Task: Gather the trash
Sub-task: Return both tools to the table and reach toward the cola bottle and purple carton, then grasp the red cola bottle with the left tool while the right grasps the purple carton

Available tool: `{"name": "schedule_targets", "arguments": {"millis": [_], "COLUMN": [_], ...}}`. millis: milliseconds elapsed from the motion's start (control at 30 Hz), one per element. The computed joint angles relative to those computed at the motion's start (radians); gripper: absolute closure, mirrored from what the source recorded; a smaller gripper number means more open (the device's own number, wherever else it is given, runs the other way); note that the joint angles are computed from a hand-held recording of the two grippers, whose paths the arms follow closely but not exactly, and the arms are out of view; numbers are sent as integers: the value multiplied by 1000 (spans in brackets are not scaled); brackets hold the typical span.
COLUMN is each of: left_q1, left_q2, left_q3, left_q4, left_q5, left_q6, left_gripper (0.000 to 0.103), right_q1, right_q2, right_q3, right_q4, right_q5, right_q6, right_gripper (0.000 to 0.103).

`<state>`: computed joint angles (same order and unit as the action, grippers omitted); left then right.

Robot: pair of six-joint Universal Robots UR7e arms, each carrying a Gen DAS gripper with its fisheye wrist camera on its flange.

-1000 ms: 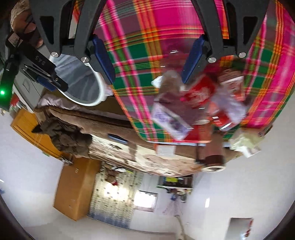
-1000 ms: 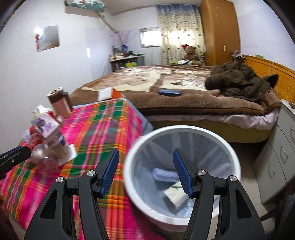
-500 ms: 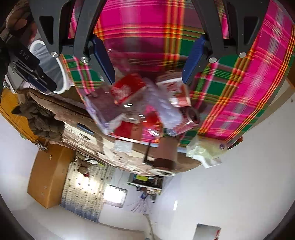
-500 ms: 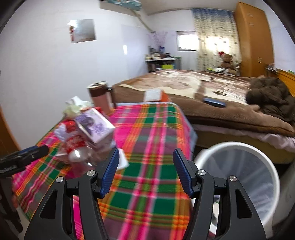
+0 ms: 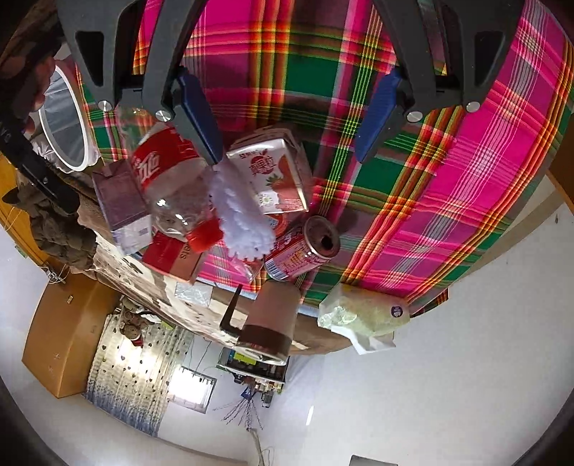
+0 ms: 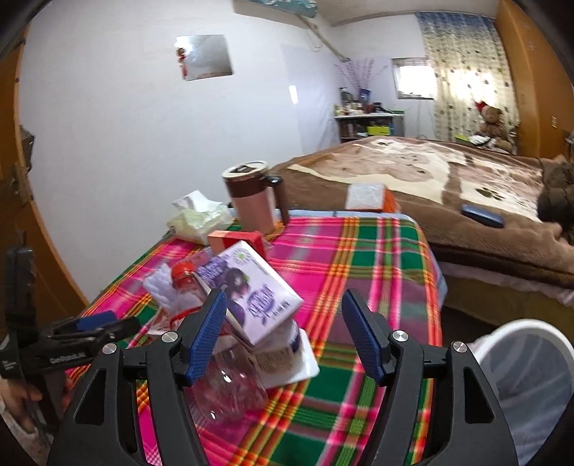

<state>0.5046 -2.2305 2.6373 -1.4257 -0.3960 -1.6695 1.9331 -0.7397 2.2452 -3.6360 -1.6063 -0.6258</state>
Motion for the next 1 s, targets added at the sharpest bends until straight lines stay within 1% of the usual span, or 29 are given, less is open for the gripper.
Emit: {"name": "schedule_targets", "arguments": {"millis": [100,200,233,300,467,600,667,733,800,867,1000], "left_q1": [14,39,50,62,96,96,91,85,75,63,50], "left_q2": [-6,20,30,45,83,66,59,50,39,31,37], "left_q3": [17,31,39,47,53,54,58,62,62,62,68], "left_q4": [-100,-226,-289,-360,-500,-522,-524,-518,-485,-454,-472], "left_q5": [3,2,0,-1,1,11,7,-2,-6,-15,-32], "left_q6": [85,186,232,277,384,397,403,395,369,350,354], "left_gripper": [26,25,25,25,25,25,25,25,25,25,25], "right_q1": [-3,-7,-10,-16,-8,-6,-1,12,21,16,4], "right_q2": [-3,-5,-7,-14,-14,-26,-24,-11,2,4,7], "right_q3": [-15,-38,-45,-52,-77,-91,-100,-104,-104,-98,-87], "right_q4": [48,106,131,180,253,332,355,340,318,318,301], "right_q5": [23,40,53,78,75,85,68,30,-4,-1,4], "right_q6": [-17,-8,-6,-9,-56,-94,-93,-93,-89,-79,-46], "right_gripper": [34,34,34,34,34,34,34,33,33,33,35]}}
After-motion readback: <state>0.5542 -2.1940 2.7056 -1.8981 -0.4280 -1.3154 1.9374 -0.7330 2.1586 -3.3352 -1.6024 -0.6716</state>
